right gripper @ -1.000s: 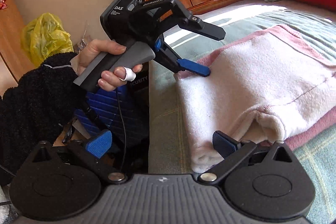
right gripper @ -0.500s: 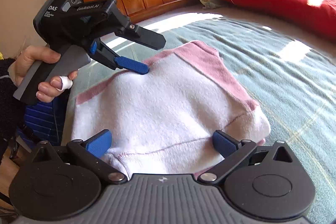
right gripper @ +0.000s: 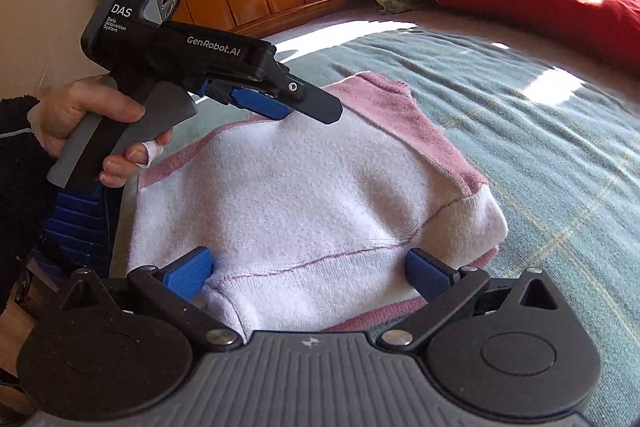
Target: Fold clothes
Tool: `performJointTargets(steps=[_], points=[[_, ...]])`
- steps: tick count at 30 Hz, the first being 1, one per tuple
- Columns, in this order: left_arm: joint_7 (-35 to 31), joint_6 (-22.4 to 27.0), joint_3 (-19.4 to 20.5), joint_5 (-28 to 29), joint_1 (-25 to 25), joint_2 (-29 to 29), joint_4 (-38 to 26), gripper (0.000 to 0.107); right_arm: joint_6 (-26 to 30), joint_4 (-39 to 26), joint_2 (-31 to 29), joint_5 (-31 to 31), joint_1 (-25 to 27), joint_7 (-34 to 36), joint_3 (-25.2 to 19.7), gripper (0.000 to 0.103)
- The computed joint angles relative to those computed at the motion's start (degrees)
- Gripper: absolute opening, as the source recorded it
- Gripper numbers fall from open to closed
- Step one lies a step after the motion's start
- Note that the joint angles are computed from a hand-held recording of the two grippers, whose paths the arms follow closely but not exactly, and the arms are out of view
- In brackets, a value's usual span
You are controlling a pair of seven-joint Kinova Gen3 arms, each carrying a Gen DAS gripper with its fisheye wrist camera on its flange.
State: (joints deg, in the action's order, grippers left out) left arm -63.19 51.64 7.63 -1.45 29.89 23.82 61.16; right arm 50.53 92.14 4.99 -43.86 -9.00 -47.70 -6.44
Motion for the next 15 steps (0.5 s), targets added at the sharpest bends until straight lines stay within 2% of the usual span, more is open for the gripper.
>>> performJointTargets(steps=[5, 10, 13, 15], points=[[-0.4, -0.9, 0.3, -0.8, 0.7, -2.6, 1.3, 0.102, -0.5, -0.3, 0.4, 0.7, -0.3, -0.8, -0.1, 0.103], [-4.9, -3.1, 3.2, 3.0, -0.3, -5.8, 5.9, 0.102, -0.7, 0.0, 0.5, -0.2, 0.1, -0.2, -0.2, 0.103], [-4.0, -2.7, 2.6, 2.0, 0.9, -5.5, 7.1, 0.102, -1.2, 0.4, 0.4, -0.6, 0.1, 0.1, -0.3, 0.103], [-3.7, -4.8, 2.2, 1.3, 1.2, -5.4, 8.9, 0.102, -2.4, 1.4, 0.0, -1.0, 0.0, 0.5, -0.4, 0.103]])
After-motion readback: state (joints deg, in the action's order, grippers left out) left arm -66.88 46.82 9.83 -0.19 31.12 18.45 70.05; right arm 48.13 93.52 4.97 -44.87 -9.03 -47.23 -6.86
